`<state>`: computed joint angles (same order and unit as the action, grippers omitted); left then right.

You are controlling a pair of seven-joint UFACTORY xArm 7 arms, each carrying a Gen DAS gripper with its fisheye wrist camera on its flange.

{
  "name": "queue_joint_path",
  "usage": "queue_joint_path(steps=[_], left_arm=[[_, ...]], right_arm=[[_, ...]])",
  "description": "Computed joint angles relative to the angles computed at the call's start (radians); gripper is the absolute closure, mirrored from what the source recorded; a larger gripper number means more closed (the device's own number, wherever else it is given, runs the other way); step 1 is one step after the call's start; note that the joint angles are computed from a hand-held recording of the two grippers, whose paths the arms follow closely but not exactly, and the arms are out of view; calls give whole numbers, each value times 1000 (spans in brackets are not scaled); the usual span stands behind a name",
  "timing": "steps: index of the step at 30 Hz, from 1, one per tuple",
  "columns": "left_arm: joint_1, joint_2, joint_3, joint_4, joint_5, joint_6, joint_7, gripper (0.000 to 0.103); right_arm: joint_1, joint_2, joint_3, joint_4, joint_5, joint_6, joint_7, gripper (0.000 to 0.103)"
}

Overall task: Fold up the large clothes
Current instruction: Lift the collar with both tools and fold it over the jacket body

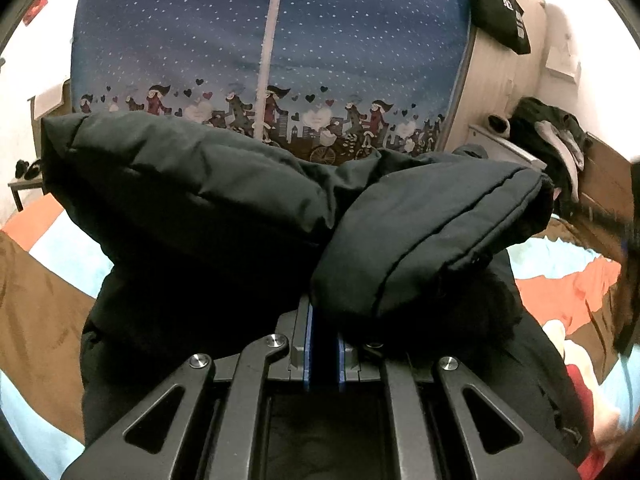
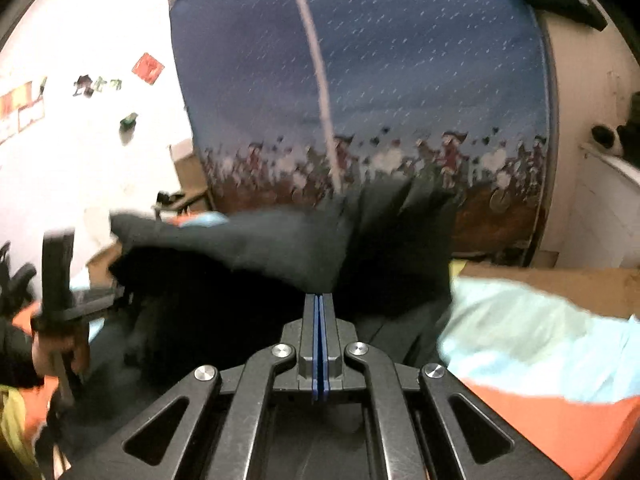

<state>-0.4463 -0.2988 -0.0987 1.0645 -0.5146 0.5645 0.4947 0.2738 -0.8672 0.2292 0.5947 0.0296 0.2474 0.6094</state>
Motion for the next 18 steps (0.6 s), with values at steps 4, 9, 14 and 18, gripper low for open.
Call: queue_joint_path(steps=[4, 9, 14, 18], left_arm=[[3, 2, 0, 16, 17, 14, 10, 96], [14, 25, 4, 59, 29, 40, 18, 96], [41, 36, 24, 110, 5, 161, 21, 94], [71, -26, 39, 74, 7, 220, 39, 94]], right_arm=[[124, 190, -123, 140, 53, -54, -92, 100], [252, 396, -173, 294, 140, 31, -254, 100], [241, 472, -96, 315, 181, 86, -304, 100], [238, 465, -82, 273, 214, 62, -314, 100]])
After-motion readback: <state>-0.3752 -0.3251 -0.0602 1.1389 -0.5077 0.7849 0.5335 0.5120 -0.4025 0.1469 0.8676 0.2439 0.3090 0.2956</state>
